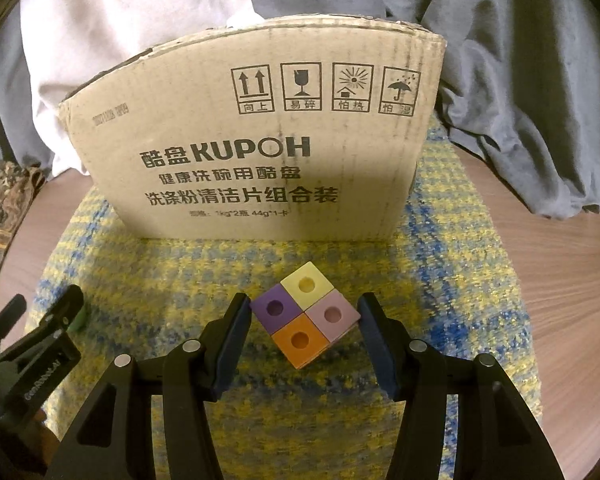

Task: Organize objects
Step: 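Grasp the teal ring with the left tool while the right tool grasps the block cube, then carry the ring and cube over the box and release both inside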

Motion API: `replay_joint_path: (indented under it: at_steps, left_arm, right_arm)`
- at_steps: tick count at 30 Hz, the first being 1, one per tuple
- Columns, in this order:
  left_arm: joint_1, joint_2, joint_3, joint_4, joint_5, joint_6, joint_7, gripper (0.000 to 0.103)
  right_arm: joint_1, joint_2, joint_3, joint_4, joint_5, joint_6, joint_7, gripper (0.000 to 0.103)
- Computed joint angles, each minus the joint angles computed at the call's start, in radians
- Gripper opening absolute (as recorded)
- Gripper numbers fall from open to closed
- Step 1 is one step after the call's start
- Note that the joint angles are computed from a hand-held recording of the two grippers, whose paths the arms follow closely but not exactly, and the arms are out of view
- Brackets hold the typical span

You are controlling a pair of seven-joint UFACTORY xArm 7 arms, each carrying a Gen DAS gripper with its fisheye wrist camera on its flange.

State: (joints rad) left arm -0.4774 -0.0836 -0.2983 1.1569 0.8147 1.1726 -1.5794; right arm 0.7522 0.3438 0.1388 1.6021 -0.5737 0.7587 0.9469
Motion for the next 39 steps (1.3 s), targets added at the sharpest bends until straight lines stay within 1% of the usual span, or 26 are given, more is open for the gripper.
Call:
replay_joint_path:
  at_steps: [4, 9, 13, 16, 18, 20, 21, 22, 32, 39]
  left_arm:
    - [0.002, 0.004, 0.005, -0.008, -0.01, -0.033, 0.004, 0.084]
    - [0.005, 0.014, 0.012, -0.014, -0.028, -0.068, 0.023, 0.065]
    - [0.002, 0.027, 0.015, -0.005, -0.034, -0.075, 0.041, 0.057]
    - [0.0, 0.03, 0.019, -0.003, -0.041, -0.08, 0.046, 0.054]
    - [-0.001, 0.031, 0.02, -0.004, -0.042, -0.083, 0.047, 0.047]
    - [-0.001, 0.029, 0.022, -0.007, -0.047, -0.09, 0.05, 0.043]
    - [-0.001, 0.029, 0.023, -0.007, -0.05, -0.092, 0.051, 0.038]
    - [0.0, 0.029, 0.024, -0.009, -0.054, -0.097, 0.052, 0.035]
    - [0.003, 0.02, 0.021, -0.02, -0.058, -0.113, 0.055, 0.035]
    - [0.003, 0.013, 0.014, -0.017, -0.051, -0.106, 0.056, 0.035]
  right_arm:
    - [-0.003, 0.001, -0.002, -0.004, 0.002, -0.004, 0.003, 0.055]
    - [-0.013, -0.002, -0.002, -0.018, 0.013, -0.017, 0.0, 0.055]
    - [-0.016, -0.004, -0.001, -0.025, 0.016, -0.023, -0.001, 0.056]
    - [-0.017, -0.006, -0.001, -0.031, 0.016, -0.029, 0.0, 0.055]
    - [-0.018, -0.008, -0.001, -0.035, 0.015, -0.032, 0.002, 0.055]
    - [-0.018, -0.009, -0.001, -0.038, 0.014, -0.033, 0.003, 0.055]
    - [-0.018, -0.01, -0.002, -0.04, 0.012, -0.034, 0.004, 0.056]
    - [-0.018, -0.011, -0.002, -0.041, 0.01, -0.035, 0.006, 0.055]
    - [-0.023, -0.015, -0.002, -0.054, 0.002, -0.047, 0.009, 0.055]
    - [-0.024, -0.029, -0.002, -0.068, -0.014, -0.055, 0.02, 0.055]
